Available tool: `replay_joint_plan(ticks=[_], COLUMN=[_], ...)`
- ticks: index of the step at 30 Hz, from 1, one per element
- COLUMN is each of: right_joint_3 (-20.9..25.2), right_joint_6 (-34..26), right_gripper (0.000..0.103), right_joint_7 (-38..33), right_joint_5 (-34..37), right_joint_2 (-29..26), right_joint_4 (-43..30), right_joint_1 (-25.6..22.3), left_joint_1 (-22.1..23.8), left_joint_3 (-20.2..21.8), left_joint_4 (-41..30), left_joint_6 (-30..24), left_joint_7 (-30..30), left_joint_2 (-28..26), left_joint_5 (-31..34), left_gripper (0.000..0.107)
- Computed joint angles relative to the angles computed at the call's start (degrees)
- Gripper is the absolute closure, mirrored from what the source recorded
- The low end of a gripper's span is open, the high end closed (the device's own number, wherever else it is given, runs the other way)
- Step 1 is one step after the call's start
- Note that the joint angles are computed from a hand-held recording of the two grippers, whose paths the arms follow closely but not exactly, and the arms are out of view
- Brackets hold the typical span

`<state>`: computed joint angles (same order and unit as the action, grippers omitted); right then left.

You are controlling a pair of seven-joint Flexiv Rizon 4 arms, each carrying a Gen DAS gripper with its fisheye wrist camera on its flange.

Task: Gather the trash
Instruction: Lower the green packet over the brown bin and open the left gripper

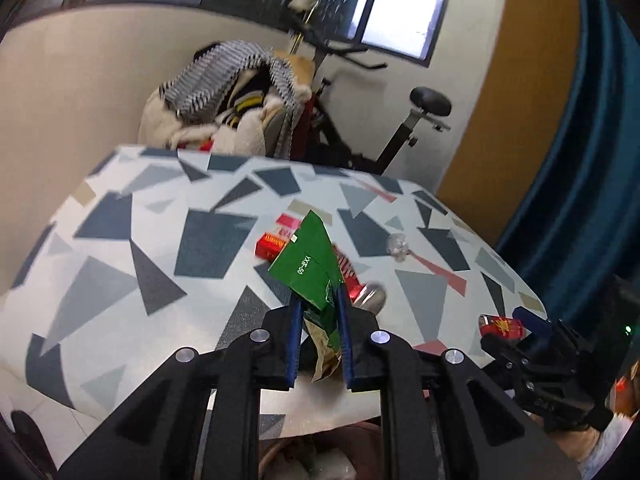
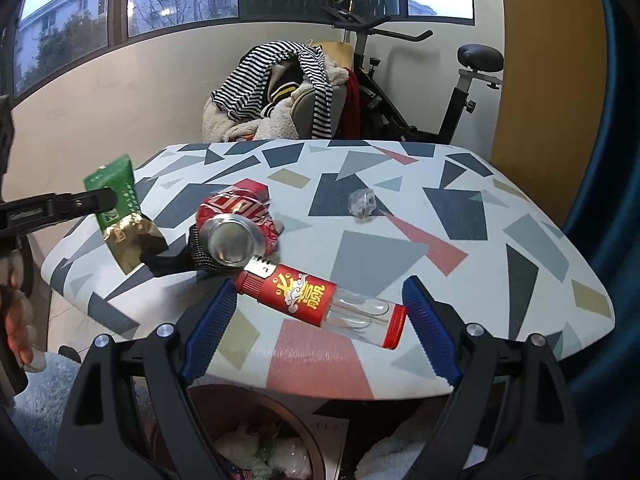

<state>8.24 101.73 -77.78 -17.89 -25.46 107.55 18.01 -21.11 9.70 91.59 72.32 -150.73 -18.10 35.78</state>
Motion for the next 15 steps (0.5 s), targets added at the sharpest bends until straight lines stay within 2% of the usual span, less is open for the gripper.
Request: replay_joint_plan(ticks=[1, 4, 8, 13, 15], right_joint_3=[-0.2, 0.7, 3.2, 2.6, 1.4], right_joint_6=[0.7, 0.7, 1.3, 3.1, 3.7], right_gripper=[0.019, 0.019, 0.019, 0.019, 0.019], right_joint_7=[-0.2, -0.2, -0.3, -0.3, -0.5], right_joint_5=[0.1, 0.1, -0.1, -0.1, 0.1], right_joint_2=[0.3, 0.5, 1.0, 1.9, 2.2], right_joint_4=[0.7, 1.5, 2.3, 4.3, 5.2], right_joint_1=[0.2, -0.6, -2.8, -3.0, -2.2], left_joint_1=[-0.2, 1.9, 1.3, 1.8, 3.1], left_joint_3=[0.1, -1.4, -1.0, -3.7, -6.5], left_joint_4=[0.1, 2.1, 3.1, 7.0, 10.6], left_joint_6=[0.3, 3.2, 5.4, 8.7, 11.6], left_joint_7=[-0.1, 1.0, 1.4, 8.5, 13.9], left_joint_2=[0.2, 0.5, 1.0, 1.7, 2.1], left_joint_5=[0.4, -3.8, -5.4, -10.1, -14.1], left_gripper=[0.091, 0.091, 0.091, 0.091, 0.091])
